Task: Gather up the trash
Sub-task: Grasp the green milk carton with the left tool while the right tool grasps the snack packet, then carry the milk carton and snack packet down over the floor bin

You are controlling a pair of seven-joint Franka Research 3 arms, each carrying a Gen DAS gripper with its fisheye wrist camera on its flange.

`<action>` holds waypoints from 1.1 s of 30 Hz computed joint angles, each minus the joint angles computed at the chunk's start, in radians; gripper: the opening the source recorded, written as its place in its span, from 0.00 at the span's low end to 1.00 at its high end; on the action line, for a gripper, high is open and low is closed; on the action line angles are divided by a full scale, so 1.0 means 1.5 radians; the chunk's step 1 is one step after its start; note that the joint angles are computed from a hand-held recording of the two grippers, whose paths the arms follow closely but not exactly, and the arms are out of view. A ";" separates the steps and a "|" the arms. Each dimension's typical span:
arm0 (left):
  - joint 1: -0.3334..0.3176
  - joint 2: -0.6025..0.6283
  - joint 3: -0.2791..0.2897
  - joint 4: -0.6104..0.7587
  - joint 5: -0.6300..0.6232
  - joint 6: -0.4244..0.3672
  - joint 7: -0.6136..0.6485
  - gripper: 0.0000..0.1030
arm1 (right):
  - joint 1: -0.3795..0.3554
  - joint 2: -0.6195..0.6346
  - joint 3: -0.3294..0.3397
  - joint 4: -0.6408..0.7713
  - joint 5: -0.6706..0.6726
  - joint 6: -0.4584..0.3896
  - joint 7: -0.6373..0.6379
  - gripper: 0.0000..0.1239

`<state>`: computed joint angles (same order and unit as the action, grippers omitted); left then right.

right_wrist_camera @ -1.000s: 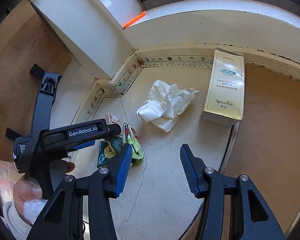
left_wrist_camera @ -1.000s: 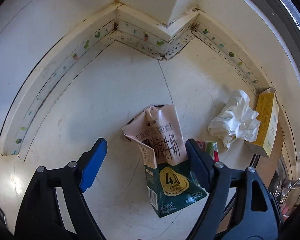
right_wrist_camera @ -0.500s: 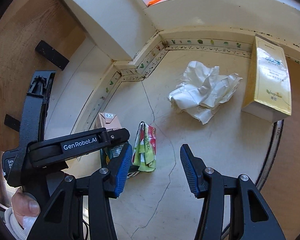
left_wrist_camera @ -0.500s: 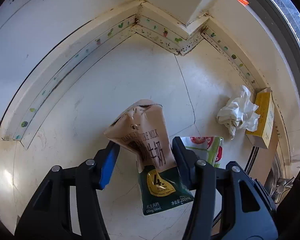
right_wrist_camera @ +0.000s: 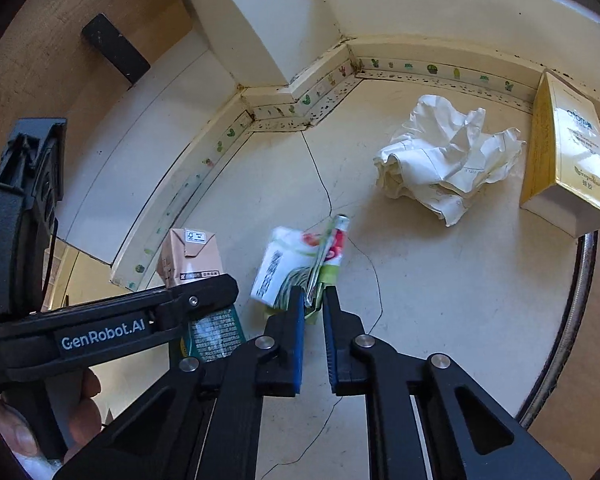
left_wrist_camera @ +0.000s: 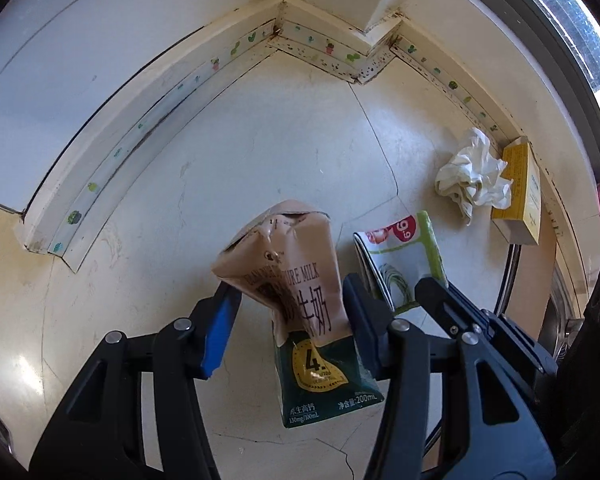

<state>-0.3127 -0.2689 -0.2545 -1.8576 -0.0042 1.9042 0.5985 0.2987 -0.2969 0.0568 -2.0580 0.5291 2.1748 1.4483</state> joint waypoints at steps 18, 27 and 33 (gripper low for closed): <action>-0.085 -0.226 -0.014 -0.121 -0.048 -0.036 0.085 0.32 | -0.013 -0.351 0.083 -0.160 -0.124 -0.049 0.212 0.03; -0.154 -0.410 -0.014 -0.213 -0.105 -0.075 0.096 0.32 | -0.008 -0.555 0.171 -0.163 -0.162 -0.197 0.384 0.03; -0.197 -0.506 -0.024 -0.266 -0.145 -0.096 0.079 0.32 | -0.001 -0.639 0.231 -0.123 -0.155 -0.330 0.485 0.03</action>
